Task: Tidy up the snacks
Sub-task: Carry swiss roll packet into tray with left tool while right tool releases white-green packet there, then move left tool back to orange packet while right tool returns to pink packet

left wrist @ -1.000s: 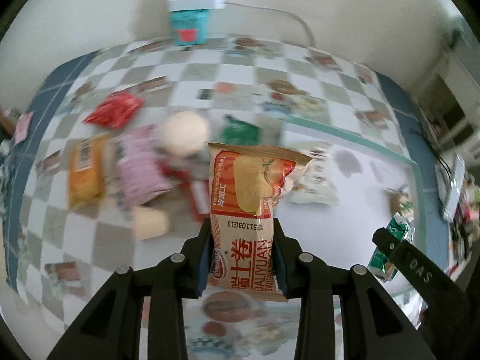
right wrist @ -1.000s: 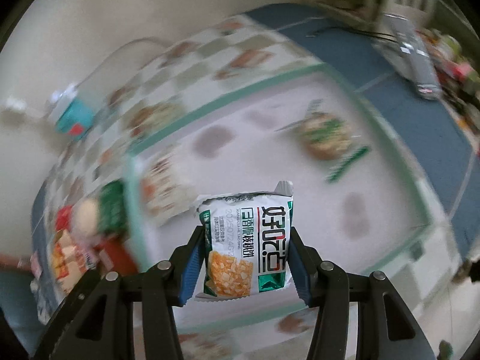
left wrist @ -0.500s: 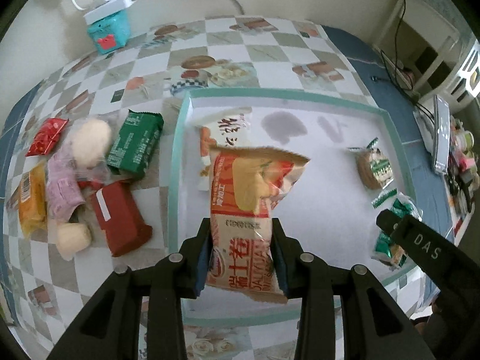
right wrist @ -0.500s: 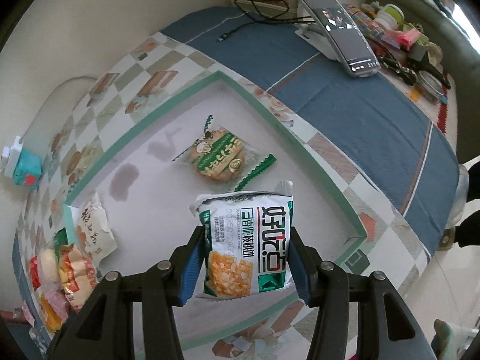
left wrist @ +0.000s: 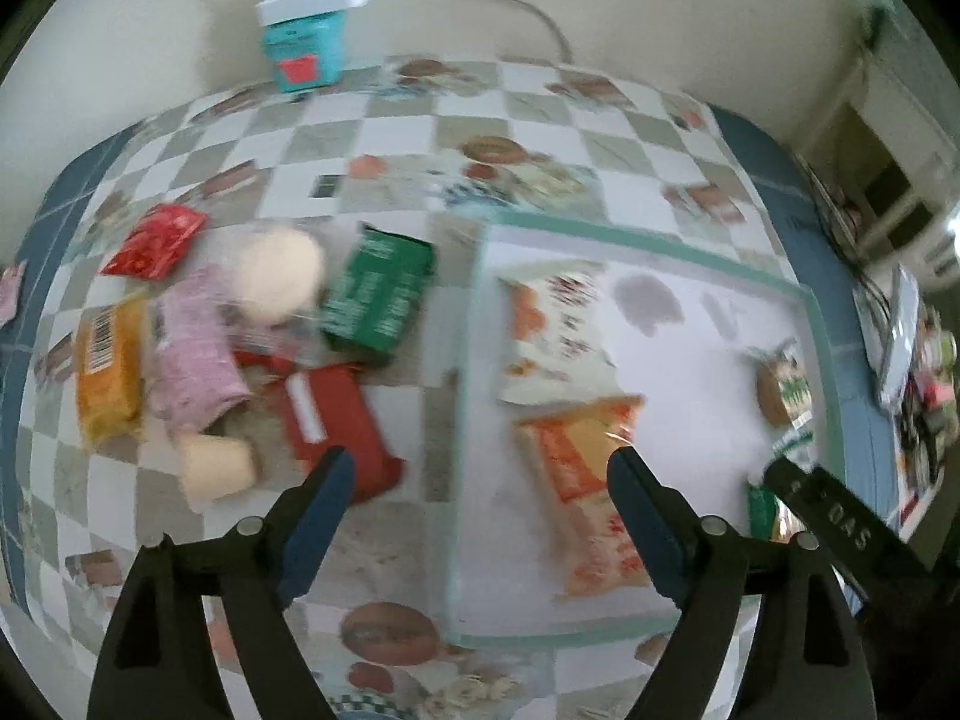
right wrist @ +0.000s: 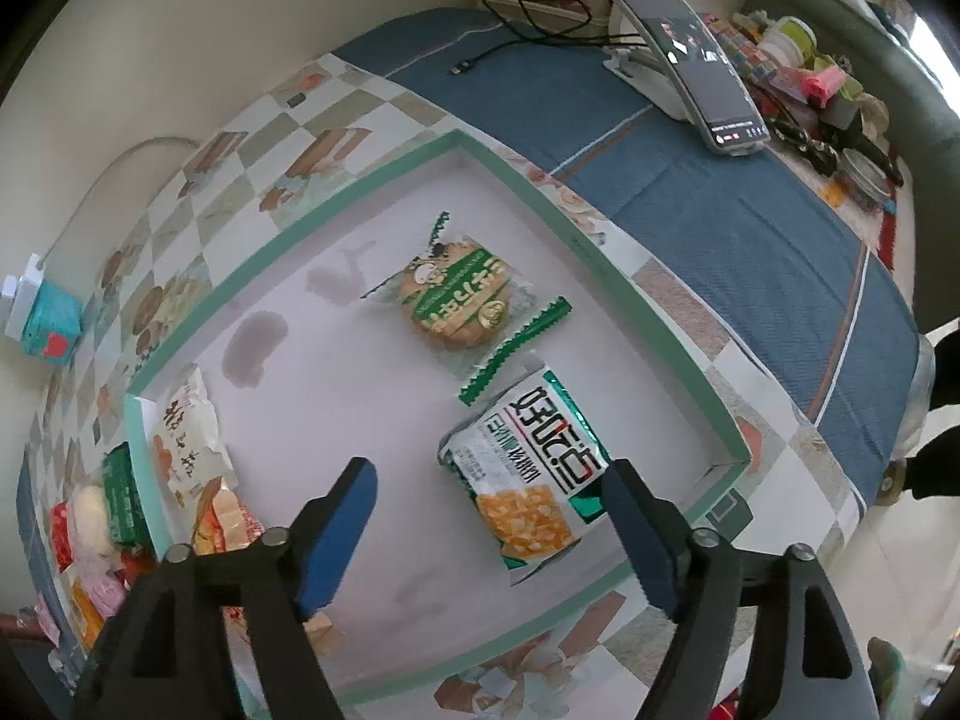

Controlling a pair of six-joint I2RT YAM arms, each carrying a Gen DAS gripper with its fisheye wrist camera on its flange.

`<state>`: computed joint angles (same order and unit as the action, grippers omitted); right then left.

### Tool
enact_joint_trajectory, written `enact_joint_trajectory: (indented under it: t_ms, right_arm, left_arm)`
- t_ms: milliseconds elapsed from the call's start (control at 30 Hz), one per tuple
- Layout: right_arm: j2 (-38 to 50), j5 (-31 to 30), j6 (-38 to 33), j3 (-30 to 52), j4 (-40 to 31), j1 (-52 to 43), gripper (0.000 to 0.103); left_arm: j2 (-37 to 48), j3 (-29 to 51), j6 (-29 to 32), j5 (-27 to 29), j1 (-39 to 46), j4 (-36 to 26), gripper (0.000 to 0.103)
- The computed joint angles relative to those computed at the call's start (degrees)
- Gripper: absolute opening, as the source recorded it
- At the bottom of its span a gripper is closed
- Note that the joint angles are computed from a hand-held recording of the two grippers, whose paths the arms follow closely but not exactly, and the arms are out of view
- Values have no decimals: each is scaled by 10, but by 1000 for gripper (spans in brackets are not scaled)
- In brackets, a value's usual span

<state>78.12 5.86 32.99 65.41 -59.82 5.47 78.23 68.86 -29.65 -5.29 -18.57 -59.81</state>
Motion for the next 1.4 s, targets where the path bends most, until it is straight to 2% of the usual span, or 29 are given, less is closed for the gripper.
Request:
enact_joint_trajectory:
  t_ms: [33,100,167,700,900,1100,1233,1400]
  right_arm:
    - [0,4,-1,0,3,5,87]
    - [-5,10,-1,1,3,20,97]
    - [-10,7,-5,0,11,34,103]
    - [-37,14,2,11,65,158,103]
    - [-37,42,13,24,86,205,103]
    - [-15,36,8,37,114,243,103]
    - [-12,4,14,30,155,250,103]
    - [19,20,8,37,177,276,103]
  left_arm:
    - [-6,-3,0,-2,16,1,90]
    - [-17,-9,1,-7,39,3,96]
    - [-24,-14,3,-6,67,4,96]
    - [-68,-28,65,26,276,-4,99]
    - [-75,-25,102,67,326,13,99]
    - [-59,-15,108,65,366,14,99]
    - [-41,-10,115,85,414,17,99]
    - [-18,-5,127,117,465,24,99]
